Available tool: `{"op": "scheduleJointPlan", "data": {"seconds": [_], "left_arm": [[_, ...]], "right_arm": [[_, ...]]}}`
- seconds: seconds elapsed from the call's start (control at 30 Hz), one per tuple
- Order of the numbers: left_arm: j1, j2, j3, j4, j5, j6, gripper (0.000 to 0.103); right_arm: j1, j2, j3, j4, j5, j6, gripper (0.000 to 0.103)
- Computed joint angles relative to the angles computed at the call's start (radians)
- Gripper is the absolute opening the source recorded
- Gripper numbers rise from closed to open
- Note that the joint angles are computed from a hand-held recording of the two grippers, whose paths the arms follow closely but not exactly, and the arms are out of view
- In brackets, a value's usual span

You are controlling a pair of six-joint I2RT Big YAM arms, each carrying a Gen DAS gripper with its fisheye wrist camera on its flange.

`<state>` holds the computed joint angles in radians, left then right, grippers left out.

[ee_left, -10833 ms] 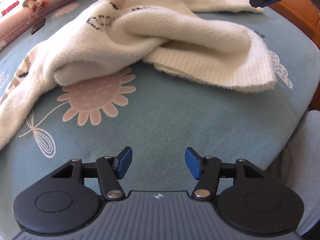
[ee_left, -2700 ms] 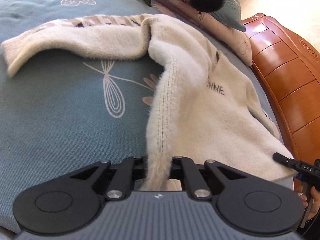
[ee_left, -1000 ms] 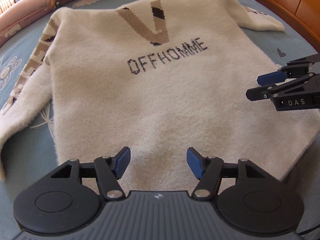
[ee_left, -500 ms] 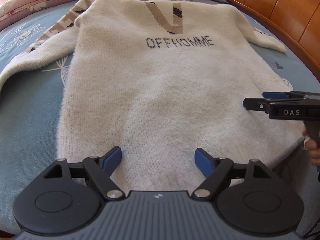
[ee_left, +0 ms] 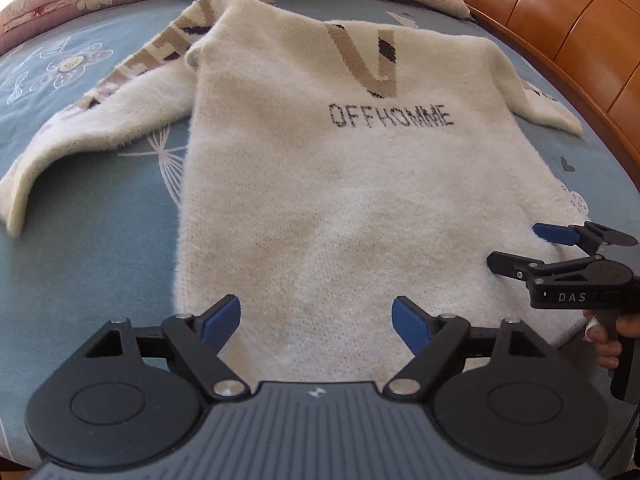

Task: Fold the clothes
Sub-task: 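Release both hem corners, leaving the sweater flat front-up, then grasp the brown-patterned sleeve cuff with the left gripper and pull it straight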

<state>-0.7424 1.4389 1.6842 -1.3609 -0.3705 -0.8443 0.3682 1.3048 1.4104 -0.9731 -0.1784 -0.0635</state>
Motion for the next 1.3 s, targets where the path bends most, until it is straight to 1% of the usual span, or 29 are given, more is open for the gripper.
{"op": "scheduleJointPlan", "data": {"seconds": [0.03, 0.07, 0.1, 0.17, 0.23, 0.27, 0.33, 0.4, 0.47, 0.53, 0.6, 0.63, 0.67, 0.7, 0.77, 0.8, 0.83, 0.87, 0.9, 0.93, 0.97, 1.0, 1.07, 1.13, 1.23, 1.3], "left_arm": [[0.014, 0.000, 0.019, -0.025, -0.013, 0.039, 0.083], [0.040, 0.000, 0.042, -0.056, -0.015, 0.093, 0.083], [0.061, 0.003, 0.064, -0.086, -0.012, 0.126, 0.083], [0.116, 0.021, 0.121, -0.173, -0.024, 0.232, 0.083], [0.165, 0.038, 0.159, -0.237, -0.043, 0.352, 0.082], [0.190, 0.038, 0.159, -0.251, -0.038, 0.416, 0.080], [0.239, 0.040, 0.160, -0.276, -0.031, 0.545, 0.071], [0.290, 0.037, 0.156, -0.288, -0.009, 0.644, 0.057], [0.335, 0.030, 0.146, -0.277, -0.021, 0.715, 0.051], [0.377, 0.021, 0.125, -0.242, -0.029, 0.772, 0.050], [0.413, 0.011, 0.086, -0.188, -0.046, 0.831, 0.050], [0.426, 0.006, 0.066, -0.165, -0.050, 0.838, 0.050], [0.442, -0.001, 0.042, -0.139, -0.030, 0.846, 0.049], [0.453, -0.009, 0.018, -0.117, -0.003, 0.854, 0.050], [0.453, -0.023, -0.031, -0.072, -0.004, 0.884, 0.050], [0.447, -0.030, -0.052, -0.050, -0.022, 0.913, 0.051], [0.437, -0.042, -0.084, -0.014, -0.062, 0.955, 0.051], [0.430, -0.050, -0.105, 0.012, -0.098, 0.977, 0.050], [0.430, -0.051, -0.112, 0.021, -0.121, 0.977, 0.036], [0.431, -0.052, -0.118, 0.029, -0.143, 0.974, 0.028], [0.439, -0.052, -0.114, 0.028, -0.138, 0.955, 0.019], [0.442, -0.058, -0.117, 0.037, -0.138, 0.947, 0.014], [0.442, -0.075, -0.121, 0.062, -0.168, 0.951, 0.010], [0.444, -0.089, -0.121, 0.079, -0.194, 0.953, 0.009], [0.462, -0.102, -0.108, 0.070, -0.246, 0.934, 0.009], [0.486, -0.107, -0.099, 0.046, -0.275, 0.911, 0.009]], "right_arm": [[-0.001, 0.001, 0.003, -0.005, -0.003, -0.004, 0.099], [0.000, 0.004, 0.010, -0.016, 0.000, -0.008, 0.099], [0.004, 0.007, 0.020, -0.029, 0.008, -0.011, 0.099], [0.013, 0.017, 0.041, -0.058, 0.025, -0.014, 0.099], [0.023, 0.031, 0.071, -0.092, 0.040, -0.011, 0.099], [0.026, 0.038, 0.084, -0.106, 0.043, -0.007, 0.099], [0.027, 0.051, 0.108, -0.126, 0.029, 0.006, 0.099], [0.027, 0.058, 0.125, -0.136, 0.009, 0.019, 0.099], [0.030, 0.062, 0.135, -0.133, -0.004, 0.026, 0.099], [0.036, 0.070, 0.146, -0.131, -0.011, 0.027, 0.099], [0.043, 0.085, 0.161, -0.135, -0.015, 0.027, 0.099], [0.048, 0.092, 0.167, -0.134, -0.012, 0.029, 0.099], [0.052, 0.099, 0.173, -0.136, -0.008, 0.031, 0.099], [0.057, 0.106, 0.180, -0.139, -0.003, 0.033, 0.099], [0.064, 0.119, 0.190, -0.143, 0.002, 0.031, 0.099], [0.068, 0.126, 0.196, -0.145, 0.006, 0.031, 0.099], [0.071, 0.133, 0.203, -0.147, 0.011, 0.031, 0.099], [0.074, 0.139, 0.208, -0.148, 0.016, 0.033, 0.099], [0.079, 0.145, 0.213, -0.148, 0.023, 0.037, 0.099], [0.084, 0.152, 0.218, -0.148, 0.033, 0.041, 0.099], [0.088, 0.156, 0.222, -0.146, 0.040, 0.044, 0.099], [0.092, 0.159, 0.226, -0.146, 0.043, 0.047, 0.099], [0.100, 0.165, 0.235, -0.149, 0.045, 0.047, 0.099], [0.108, 0.169, 0.244, -0.154, 0.051, 0.045, 0.099], [0.115, 0.172, 0.257, -0.163, 0.051, 0.044, 0.099], [0.116, 0.171, 0.261, -0.166, 0.049, 0.042, 0.098]]}}
